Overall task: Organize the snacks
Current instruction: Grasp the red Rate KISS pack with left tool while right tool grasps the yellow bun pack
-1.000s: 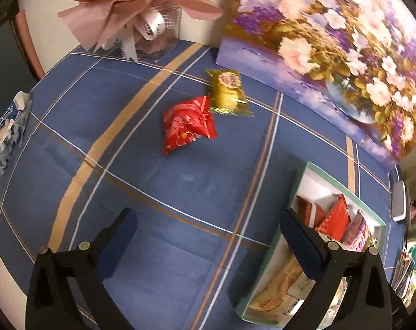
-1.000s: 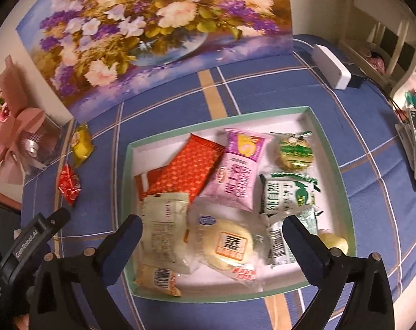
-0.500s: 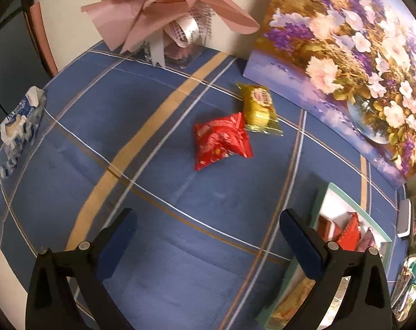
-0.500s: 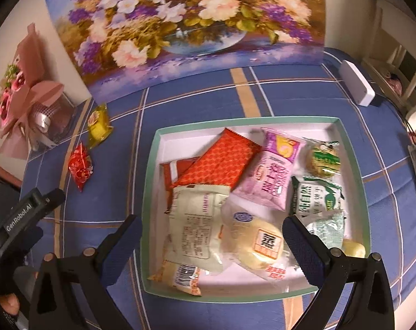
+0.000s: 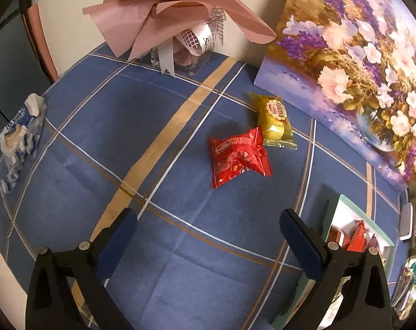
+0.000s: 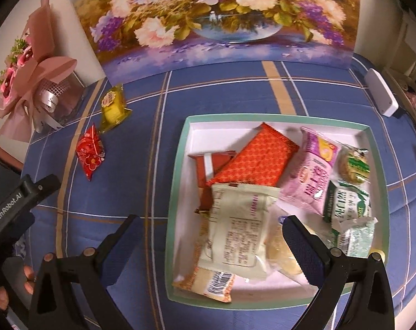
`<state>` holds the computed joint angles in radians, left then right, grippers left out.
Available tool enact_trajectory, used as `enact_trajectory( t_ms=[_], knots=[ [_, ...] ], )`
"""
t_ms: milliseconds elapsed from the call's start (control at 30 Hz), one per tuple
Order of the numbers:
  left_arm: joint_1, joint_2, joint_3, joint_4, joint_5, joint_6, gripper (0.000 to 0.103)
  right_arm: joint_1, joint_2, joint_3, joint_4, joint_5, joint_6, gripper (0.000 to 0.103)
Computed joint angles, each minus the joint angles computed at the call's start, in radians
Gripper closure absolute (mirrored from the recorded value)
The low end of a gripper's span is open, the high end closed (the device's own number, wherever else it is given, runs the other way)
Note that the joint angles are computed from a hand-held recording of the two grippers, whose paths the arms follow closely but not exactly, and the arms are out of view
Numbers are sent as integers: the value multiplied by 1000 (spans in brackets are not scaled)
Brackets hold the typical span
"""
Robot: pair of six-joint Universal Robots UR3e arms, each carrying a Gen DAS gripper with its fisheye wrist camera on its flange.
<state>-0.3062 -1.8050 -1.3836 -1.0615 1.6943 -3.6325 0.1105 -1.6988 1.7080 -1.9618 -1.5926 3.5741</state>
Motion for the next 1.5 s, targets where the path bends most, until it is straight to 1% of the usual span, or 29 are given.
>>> enact_trajectory(
  t_ms=[167,367,433,567,833,933,1033,1133,1267,1400,1500],
  knots=[
    [30,-6,0,11,-31,-1,0,18,62,-46,-5,-7,1,0],
    [69,-37,37,-22,-66,-9,0,10,132,-96,-20,23,-26,0],
    [81,-62,67,-27,-75,23,0,12,161,-122,-27,35,-52,0],
    [92,-95,88,4,-61,101,0,21,240,-205,-34,34,-91,0],
    [142,-176,143,69,-142,262,0,-2,421,-432,19,121,-140,0],
    [152,-200,154,82,-176,290,0,-8,485,-509,46,140,-155,0],
    [165,-226,173,76,-224,284,0,-14,556,-599,77,166,-169,0],
    [190,-253,186,68,-303,255,0,-19,626,-696,112,181,-169,0],
    [183,-303,219,60,-314,226,0,-35,704,-792,132,220,-157,0],
    [175,-335,223,85,-324,202,1,-48,790,-900,142,255,-139,0],
    [178,-348,209,110,-346,190,1,-45,865,-1003,156,282,-136,4]
  ],
)
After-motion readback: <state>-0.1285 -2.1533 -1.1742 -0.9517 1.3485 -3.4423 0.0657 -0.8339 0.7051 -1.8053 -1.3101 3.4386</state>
